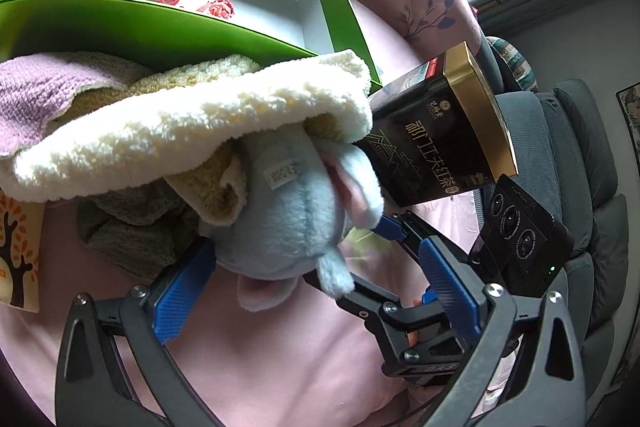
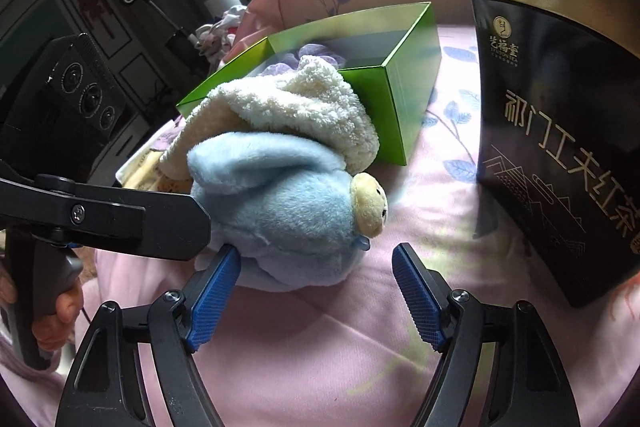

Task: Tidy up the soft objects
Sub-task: 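Reach the left tool to the light-blue plush elephant and grasp it, then lift the plush elephant with the left tool into the green box and release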

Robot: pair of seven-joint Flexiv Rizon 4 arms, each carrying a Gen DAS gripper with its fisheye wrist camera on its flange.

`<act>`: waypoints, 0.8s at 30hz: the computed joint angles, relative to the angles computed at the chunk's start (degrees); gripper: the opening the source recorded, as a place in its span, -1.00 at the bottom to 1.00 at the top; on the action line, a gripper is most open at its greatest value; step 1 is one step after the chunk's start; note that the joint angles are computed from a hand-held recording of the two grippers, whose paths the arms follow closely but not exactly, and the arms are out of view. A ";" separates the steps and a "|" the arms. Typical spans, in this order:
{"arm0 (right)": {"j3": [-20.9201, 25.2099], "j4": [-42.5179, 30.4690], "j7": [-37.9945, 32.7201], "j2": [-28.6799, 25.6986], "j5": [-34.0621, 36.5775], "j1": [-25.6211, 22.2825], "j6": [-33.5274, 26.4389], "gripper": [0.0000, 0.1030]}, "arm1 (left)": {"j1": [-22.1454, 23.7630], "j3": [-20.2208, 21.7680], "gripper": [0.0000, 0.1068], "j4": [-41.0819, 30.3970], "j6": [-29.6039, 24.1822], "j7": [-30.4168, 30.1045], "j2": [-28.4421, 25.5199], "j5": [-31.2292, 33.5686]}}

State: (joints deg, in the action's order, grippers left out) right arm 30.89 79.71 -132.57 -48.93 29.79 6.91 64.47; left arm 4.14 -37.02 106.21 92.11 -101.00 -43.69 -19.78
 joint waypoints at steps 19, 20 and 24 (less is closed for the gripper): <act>3.63 5.43 -12.06 3.73 8.91 -1.95 6.98 0.08 | -7.42 8.91 0.69 1.04 -3.24 2.87 4.10 -2.31; 4.08 6.62 -12.42 4.26 9.20 -2.16 8.40 0.07 | -7.06 8.22 0.69 1.57 -3.06 3.38 4.25 -2.29; 6.75 11.08 -13.07 6.26 10.49 -4.02 13.23 0.07 | -5.82 5.55 0.69 3.75 -1.95 4.73 4.99 -2.11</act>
